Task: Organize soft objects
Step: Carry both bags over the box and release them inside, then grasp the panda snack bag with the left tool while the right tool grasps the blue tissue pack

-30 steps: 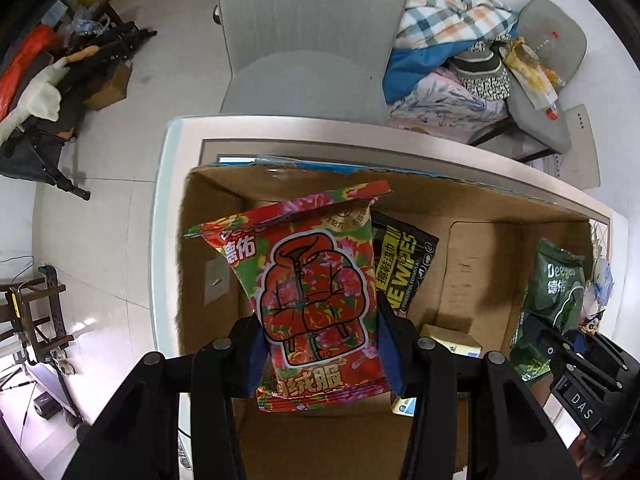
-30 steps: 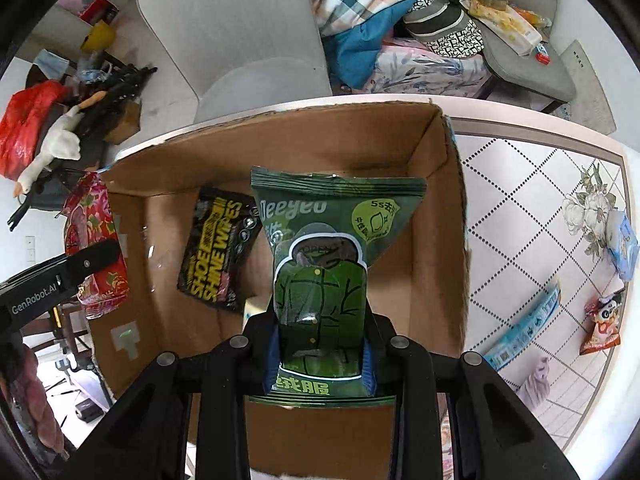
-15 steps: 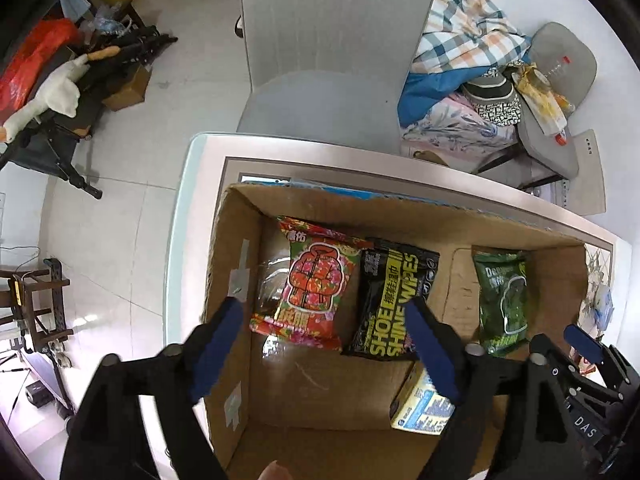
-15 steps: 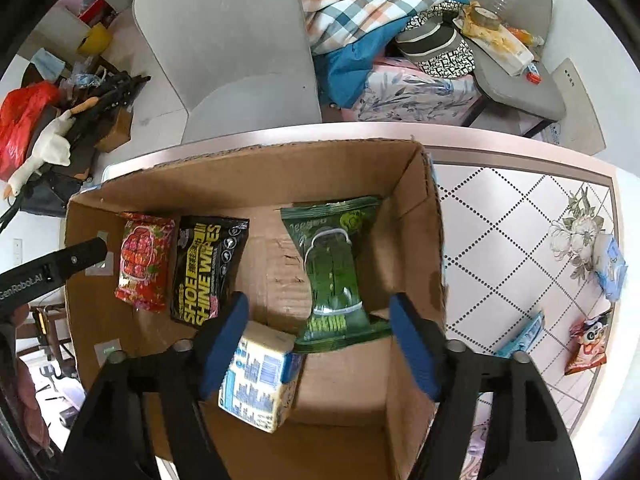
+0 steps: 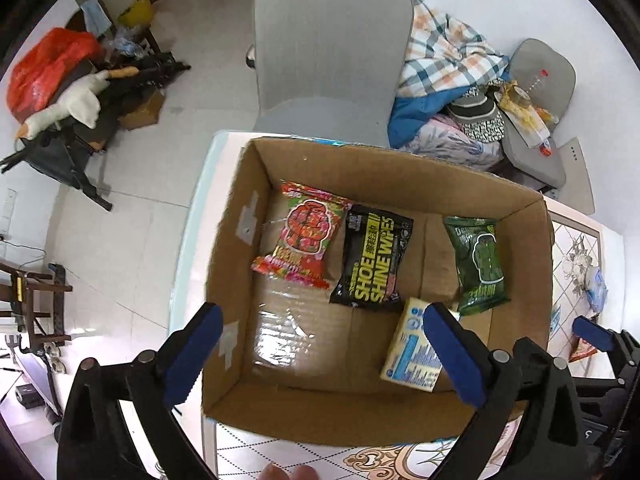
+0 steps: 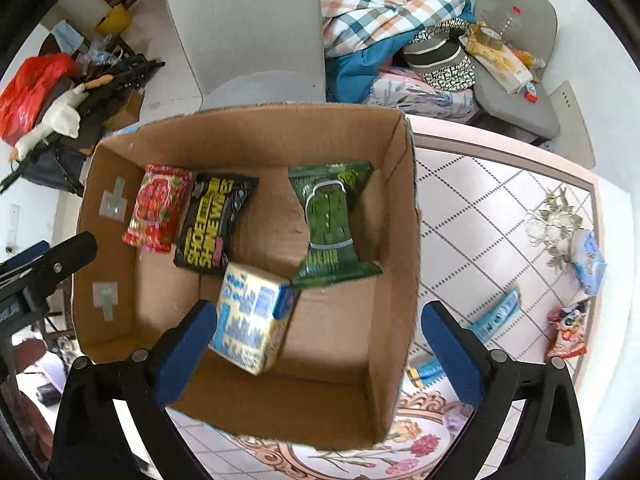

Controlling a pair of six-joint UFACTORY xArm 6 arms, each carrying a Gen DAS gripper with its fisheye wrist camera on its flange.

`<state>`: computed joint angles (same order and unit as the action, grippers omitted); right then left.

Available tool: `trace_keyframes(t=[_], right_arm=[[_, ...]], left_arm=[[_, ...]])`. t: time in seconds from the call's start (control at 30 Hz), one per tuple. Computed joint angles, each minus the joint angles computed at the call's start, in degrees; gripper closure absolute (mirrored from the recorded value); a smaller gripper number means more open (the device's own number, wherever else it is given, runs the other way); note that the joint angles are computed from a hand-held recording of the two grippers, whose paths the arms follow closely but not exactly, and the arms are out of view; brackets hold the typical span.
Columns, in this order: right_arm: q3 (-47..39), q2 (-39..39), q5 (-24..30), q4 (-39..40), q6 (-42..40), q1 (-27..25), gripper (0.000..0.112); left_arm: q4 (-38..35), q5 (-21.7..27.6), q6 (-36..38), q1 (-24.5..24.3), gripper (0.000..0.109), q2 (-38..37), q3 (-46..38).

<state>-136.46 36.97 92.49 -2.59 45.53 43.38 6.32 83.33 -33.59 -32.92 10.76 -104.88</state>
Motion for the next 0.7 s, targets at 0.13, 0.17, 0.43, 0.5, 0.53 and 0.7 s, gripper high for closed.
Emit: trace_keyframes(t=[0.13, 0.17, 0.43, 0.5, 0.53, 0.7], right_arm=[[8.03, -6.16, -2.86, -1.66, 1.08, 1.83, 0.009], [9.12, -7.15, -3.23, -2.03, 1.45, 2.26, 0.009], [17.44, -16.06, -6.34, -5.27, 4.11, 6.3, 0.009], [19.6, -18.37, -7.03, -6.02, 5.11, 7.2, 0.009], [21.25, -19.93, -7.9, -6.03, 5.6, 7.53, 0.009], [26.82, -25.57, -10.58, -6.01, 7.55, 8.61, 0.009]], left_arm=[[2.18, -1.48, -2.58, -1.54, 0.006, -4.8, 4.76], [2.6, -1.49, -3.06, -1.93, 0.006, -5.83, 5.61], [5.59, -0.39, -6.88, -6.49, 0.006, -13.16, 9.4], [5.99, 0.16, -7.98, -7.75, 0.006, -14.3, 9.47], [6.35, 0.51, -8.56, -8.4, 0.006, -14.74, 9.45], [8.87, 2.98, -9.91, -12.17, 0.006, -14.18, 5.6]])
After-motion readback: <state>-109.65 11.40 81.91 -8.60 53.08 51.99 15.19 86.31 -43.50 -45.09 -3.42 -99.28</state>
